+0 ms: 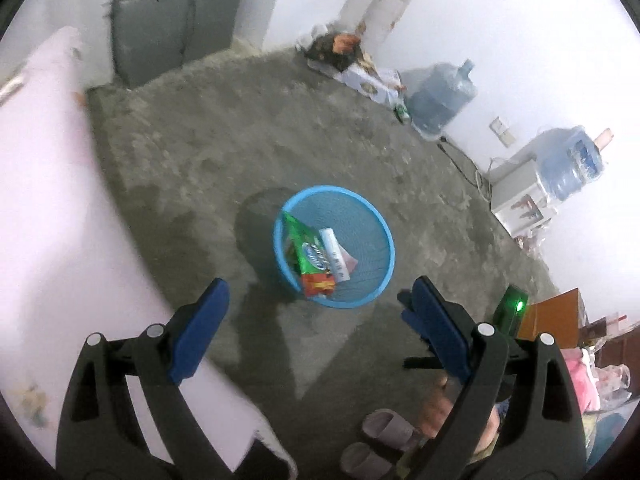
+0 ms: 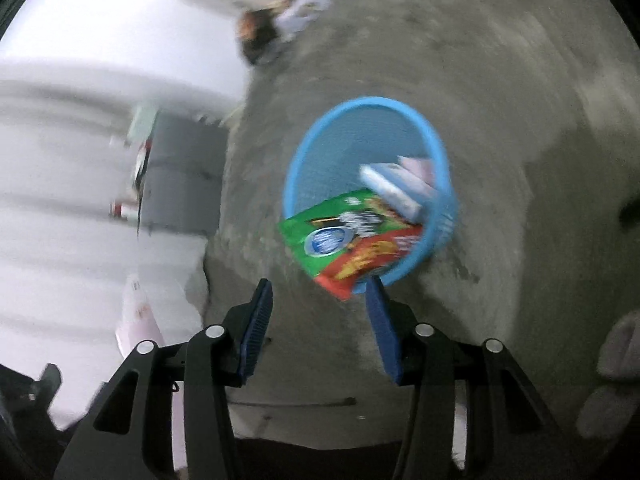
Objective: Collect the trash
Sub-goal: 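Move both tools back over the table toward the milk bottle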
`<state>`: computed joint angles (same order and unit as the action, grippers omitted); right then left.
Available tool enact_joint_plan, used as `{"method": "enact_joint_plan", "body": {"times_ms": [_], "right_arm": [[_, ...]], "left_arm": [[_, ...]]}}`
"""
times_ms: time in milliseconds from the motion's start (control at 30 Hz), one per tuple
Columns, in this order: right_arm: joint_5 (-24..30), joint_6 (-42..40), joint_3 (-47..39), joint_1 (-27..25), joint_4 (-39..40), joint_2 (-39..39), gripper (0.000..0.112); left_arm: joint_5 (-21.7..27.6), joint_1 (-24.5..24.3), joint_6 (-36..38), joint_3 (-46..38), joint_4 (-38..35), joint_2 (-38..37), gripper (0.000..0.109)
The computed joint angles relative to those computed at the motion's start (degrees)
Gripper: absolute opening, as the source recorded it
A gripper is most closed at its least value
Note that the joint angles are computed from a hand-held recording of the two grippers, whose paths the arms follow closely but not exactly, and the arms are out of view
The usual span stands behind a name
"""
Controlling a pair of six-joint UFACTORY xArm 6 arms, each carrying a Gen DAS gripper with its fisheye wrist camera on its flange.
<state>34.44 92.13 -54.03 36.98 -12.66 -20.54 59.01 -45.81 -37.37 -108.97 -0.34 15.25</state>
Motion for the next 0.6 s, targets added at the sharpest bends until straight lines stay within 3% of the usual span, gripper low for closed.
{"method": "enact_joint_plan", "body": {"times_ms": [133,267,467,600], "right_arm": [[7.83,-9.09,-15.98,4.33,-3.74,8.81,0.073],[14.06,-17.75,-30.42,8.98,-5.54,17.13,0.082],[22.95,-28.74,-49.53,15.25,-5.18,28.88,0.086],[28.93,-34.91,-63.09,18.47,-4.02,37.15,0.086]], "left_arm": [[-2.96,0.81,-3.07,13.19,4.37,-12.69,0.088],[-3.02,1.66,-8.69,24.40,10.35,-25.03,0.088],[1.13,2.57,-16.59,35.80,18.61,-42.65,0.088],[8.23,1.62,-23.50,40.56,28.28,-55.34,0.088]]}}
